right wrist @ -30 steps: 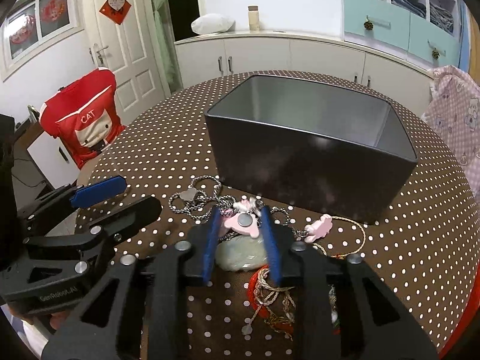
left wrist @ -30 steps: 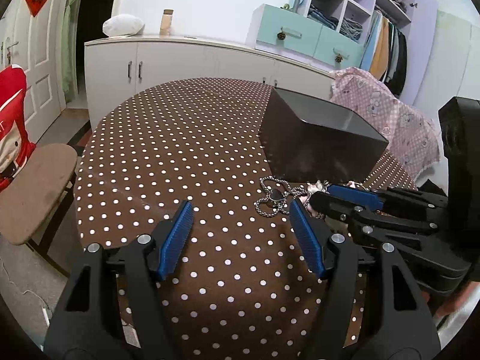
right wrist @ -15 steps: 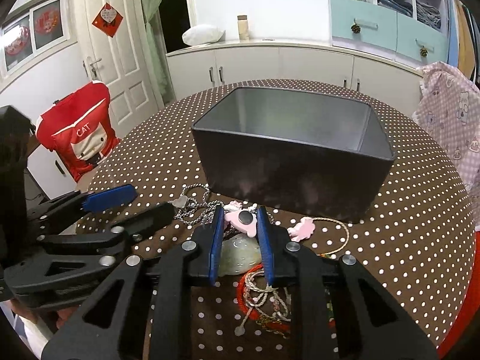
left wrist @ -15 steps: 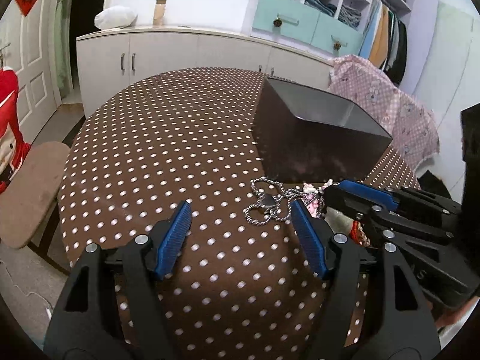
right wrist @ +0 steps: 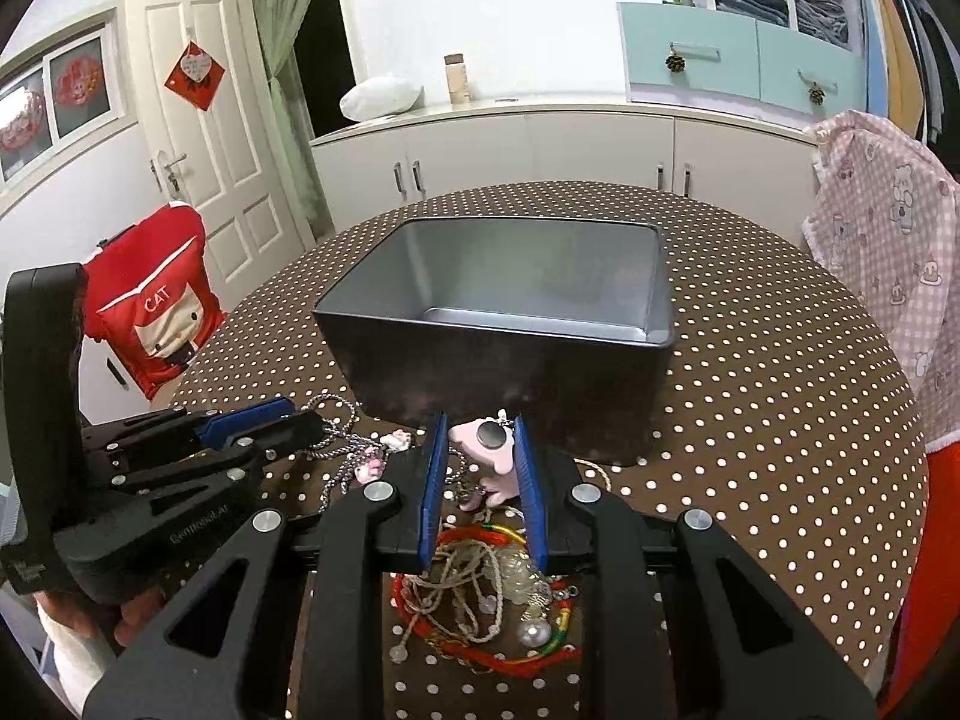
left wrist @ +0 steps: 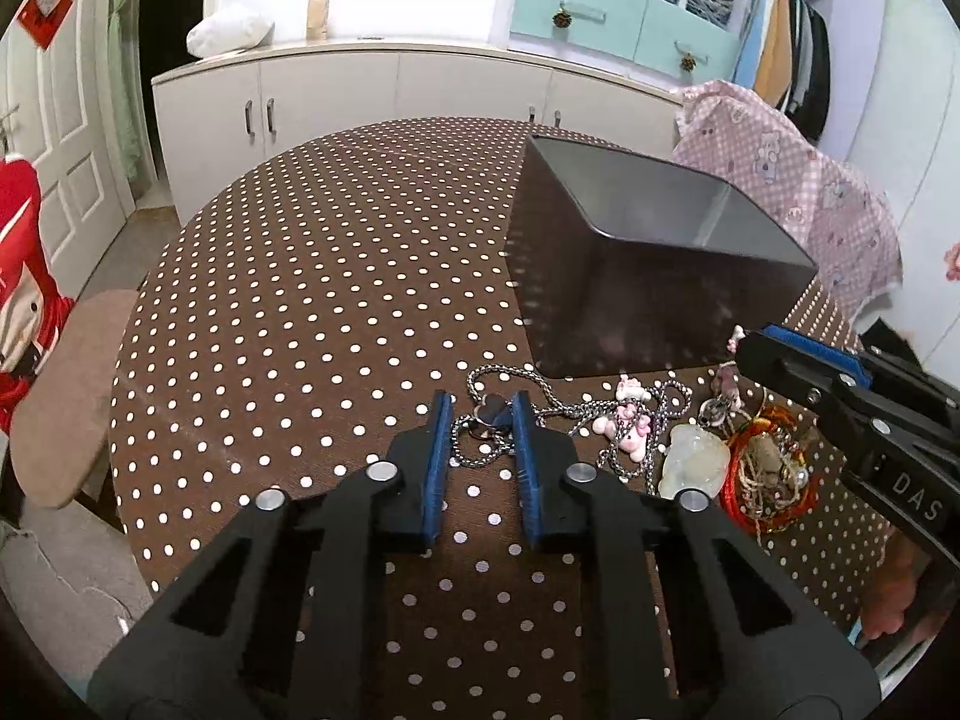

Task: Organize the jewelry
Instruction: 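Lift the silver chain with the left tool over the grey box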

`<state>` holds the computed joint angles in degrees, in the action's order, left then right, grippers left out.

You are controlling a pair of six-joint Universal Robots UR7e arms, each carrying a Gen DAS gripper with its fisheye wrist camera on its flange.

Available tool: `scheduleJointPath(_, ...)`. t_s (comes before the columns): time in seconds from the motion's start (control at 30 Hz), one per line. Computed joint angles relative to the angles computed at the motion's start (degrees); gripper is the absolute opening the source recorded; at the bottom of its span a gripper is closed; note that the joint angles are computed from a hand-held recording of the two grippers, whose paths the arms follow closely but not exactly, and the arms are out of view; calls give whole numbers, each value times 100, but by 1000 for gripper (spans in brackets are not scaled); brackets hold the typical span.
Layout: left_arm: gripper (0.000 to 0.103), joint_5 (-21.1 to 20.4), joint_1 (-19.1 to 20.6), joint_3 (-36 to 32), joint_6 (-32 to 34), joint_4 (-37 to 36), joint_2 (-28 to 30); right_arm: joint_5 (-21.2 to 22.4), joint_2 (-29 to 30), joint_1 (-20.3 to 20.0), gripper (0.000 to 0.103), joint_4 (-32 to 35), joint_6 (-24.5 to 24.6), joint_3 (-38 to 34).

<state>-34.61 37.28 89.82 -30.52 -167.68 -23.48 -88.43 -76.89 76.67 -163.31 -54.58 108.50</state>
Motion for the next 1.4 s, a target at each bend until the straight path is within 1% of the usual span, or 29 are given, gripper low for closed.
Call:
scheduleJointPath(0.07, 18, -40, 1, 54, -70, -12, -58, 46, -43, -9, 20, -9, -20, 11)
scheduleJointPath(0.17, 18, 33, -50, 89, -31, -57, -92, 142, -114, -26, 20, -27, -34, 16)
scheduleJointPath(0.27, 18, 67, -131, 141, 181, -329, -126, 230, -170, -43, 20, -42, -44, -4)
scheduleJointPath(0.4, 18, 262, -252, 114, 372, -478, -165, 301, -188, -35, 20, -18, -30, -92)
scheduleJointPath(0.6, 18, 359, -405, -66, 976, -921, -174, 451, -222, 32, 20, -6, -62, -258)
scheduleJointPath(0.73, 18, 449, -473, -298, 1306, -1077, -137, 552, -251, 104, 20, -50, -79, -360)
scheduleJointPath(0.87, 18, 334, -520, -537, 1728, -1300, -114, 555, -235, 194, 20, 88, -126, -560)
scheduleJointPath(0.93, 18, 373, -529, -740, 1858, -1245, -70, 593, -228, 262, 20, 228, -172, -701)
scheduleJointPath(1.07, 18, 216, -544, -1070, 2090, -1144, -67, 645, -211, 371, 20, 420, -223, -932)
scheduleJointPath(1.17, 18, 310, -584, -1375, 2316, -1164, 10, 633, -173, 480, 20, 509, -245, -1125)
scheduleJointPath(1.33, 18, 313, -616, -1823, 2533, -1049, 86, 583, -111, 646, 20, 586, -356, -1364)
scheduleJointPath(1.4, 18, 384, -629, -2049, 2632, -966, 151, 551, -85, 706, 20, 617, -398, -1436)
